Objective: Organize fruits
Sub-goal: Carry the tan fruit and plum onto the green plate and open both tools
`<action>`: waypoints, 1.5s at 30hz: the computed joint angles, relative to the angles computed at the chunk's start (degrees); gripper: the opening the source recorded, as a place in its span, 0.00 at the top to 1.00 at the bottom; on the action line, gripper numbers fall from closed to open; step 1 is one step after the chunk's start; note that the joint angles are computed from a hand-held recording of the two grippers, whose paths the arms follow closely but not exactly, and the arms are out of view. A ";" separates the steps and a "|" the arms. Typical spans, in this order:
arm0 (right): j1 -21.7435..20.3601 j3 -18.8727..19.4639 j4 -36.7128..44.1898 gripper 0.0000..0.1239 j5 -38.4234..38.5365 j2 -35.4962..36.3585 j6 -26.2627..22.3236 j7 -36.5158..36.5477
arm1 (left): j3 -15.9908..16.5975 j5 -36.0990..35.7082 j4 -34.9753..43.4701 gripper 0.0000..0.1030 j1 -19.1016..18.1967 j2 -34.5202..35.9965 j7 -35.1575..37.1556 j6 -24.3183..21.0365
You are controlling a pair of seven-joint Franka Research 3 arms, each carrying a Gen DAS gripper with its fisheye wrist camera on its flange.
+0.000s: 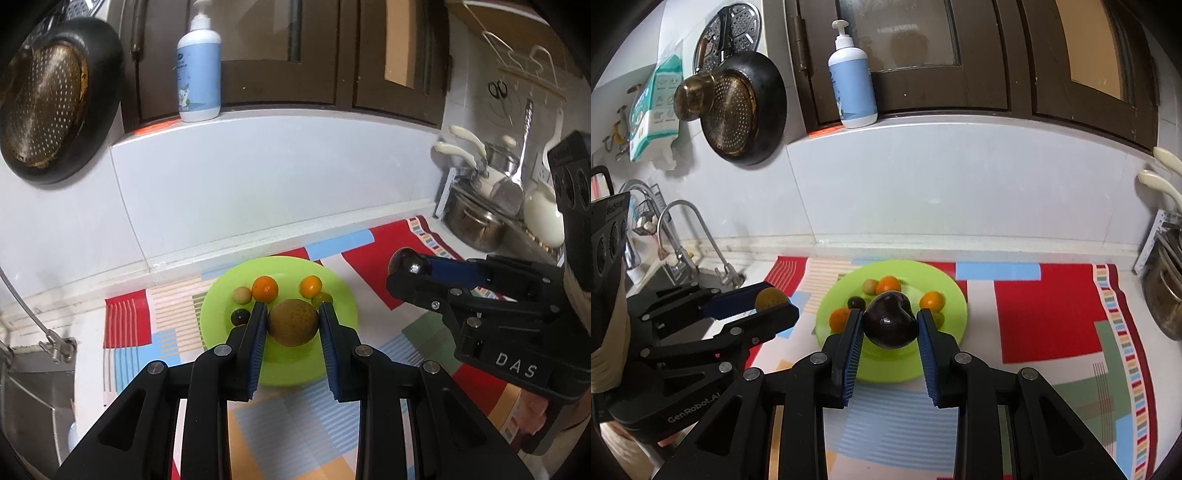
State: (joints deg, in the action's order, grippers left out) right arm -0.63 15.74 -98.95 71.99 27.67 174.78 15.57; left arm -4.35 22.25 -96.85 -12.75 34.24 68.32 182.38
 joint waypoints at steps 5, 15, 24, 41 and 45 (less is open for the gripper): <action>1.60 -1.19 2.42 0.75 -4.67 1.70 0.20 4.00 | -2.94 -0.97 4.17 0.72 2.78 2.44 1.98 -2.60; 5.72 -6.41 9.30 0.75 -22.98 7.56 -2.14 21.75 | -6.81 -4.94 13.81 0.72 5.95 9.11 7.67 -9.42; 8.21 -10.90 16.36 0.75 -35.95 13.79 -6.32 34.56 | -4.40 -6.29 23.35 0.72 4.10 16.01 8.39 -13.27; 5.19 -8.86 30.87 0.75 -47.72 25.47 -14.55 44.67 | -6.59 -11.02 44.55 0.72 3.12 30.27 17.70 -24.30; 4.40 -7.90 33.55 0.75 -47.74 27.28 -16.30 44.60 | -6.42 -12.47 48.43 0.69 2.58 32.63 19.13 -26.13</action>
State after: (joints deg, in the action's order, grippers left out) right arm 3.77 7.84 -65.40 24.25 54.94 158.48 60.17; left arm -10.77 9.78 -48.42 -10.17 66.87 87.45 156.25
